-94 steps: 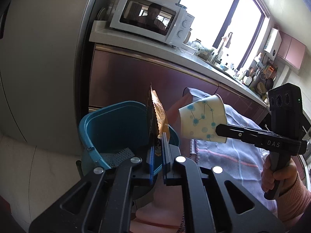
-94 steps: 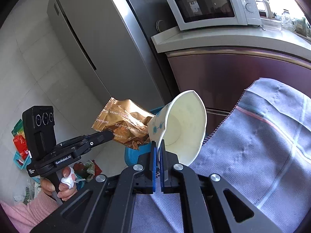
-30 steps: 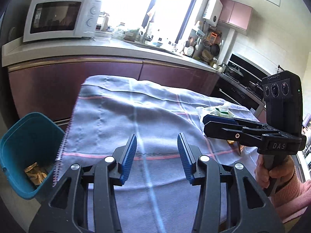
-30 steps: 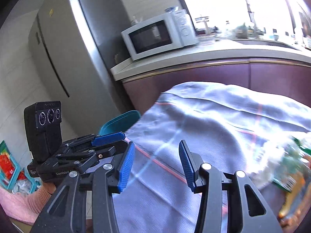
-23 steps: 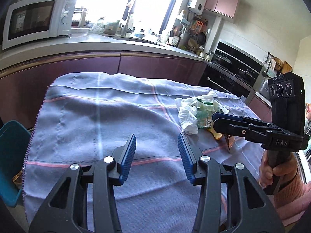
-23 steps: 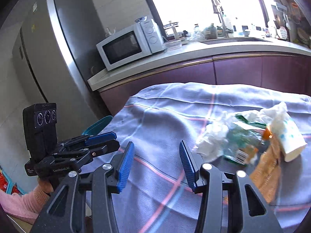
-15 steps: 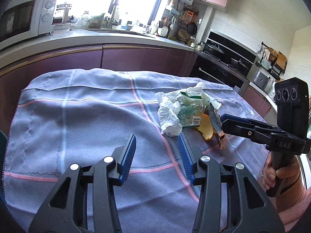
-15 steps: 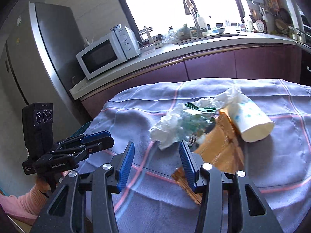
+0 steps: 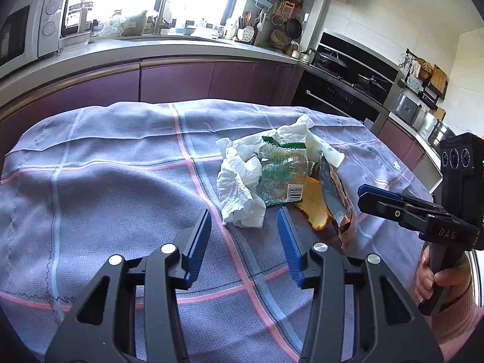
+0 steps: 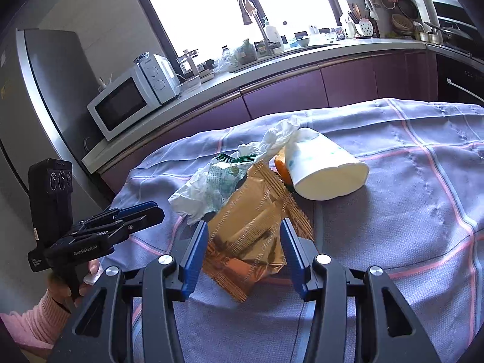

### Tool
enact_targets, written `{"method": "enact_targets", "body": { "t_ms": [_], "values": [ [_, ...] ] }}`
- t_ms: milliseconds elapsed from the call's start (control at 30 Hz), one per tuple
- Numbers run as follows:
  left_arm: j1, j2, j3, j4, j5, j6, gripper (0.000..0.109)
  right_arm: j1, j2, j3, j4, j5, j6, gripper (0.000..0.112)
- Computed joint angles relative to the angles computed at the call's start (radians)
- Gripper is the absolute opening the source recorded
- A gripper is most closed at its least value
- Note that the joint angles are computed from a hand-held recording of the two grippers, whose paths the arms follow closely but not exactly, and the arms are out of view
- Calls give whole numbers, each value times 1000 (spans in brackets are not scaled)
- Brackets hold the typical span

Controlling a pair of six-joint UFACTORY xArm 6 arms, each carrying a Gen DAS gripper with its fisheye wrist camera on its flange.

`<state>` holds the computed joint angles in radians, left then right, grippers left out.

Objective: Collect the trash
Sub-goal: 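Grasp a gold snack wrapper with the right tool and lift it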

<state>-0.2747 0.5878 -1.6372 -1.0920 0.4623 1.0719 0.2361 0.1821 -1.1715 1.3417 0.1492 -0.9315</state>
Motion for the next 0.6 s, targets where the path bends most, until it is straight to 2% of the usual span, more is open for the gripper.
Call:
{"method": "enact_targets", "body": {
  "t_ms": [100, 167, 400, 467, 600],
  "values": [
    [-5, 21, -23, 38, -6, -43, 45, -7, 5, -1, 22, 8, -12, 48],
    [-9, 33, -37, 63, -10, -74, 45, -9, 7, -2, 37, 10, -17, 55],
    [-18, 87, -101, 170, -9, -199, 44, 3, 17, -7, 47, 0, -29, 63],
    [-18, 107, -129, 207, 0, -246, 44, 6, 21, -11, 48, 1, -29, 69],
    [-14, 139, -177, 237, 27, -295, 34, 18, 31, -16, 13, -20, 3, 70]
  ]
}}
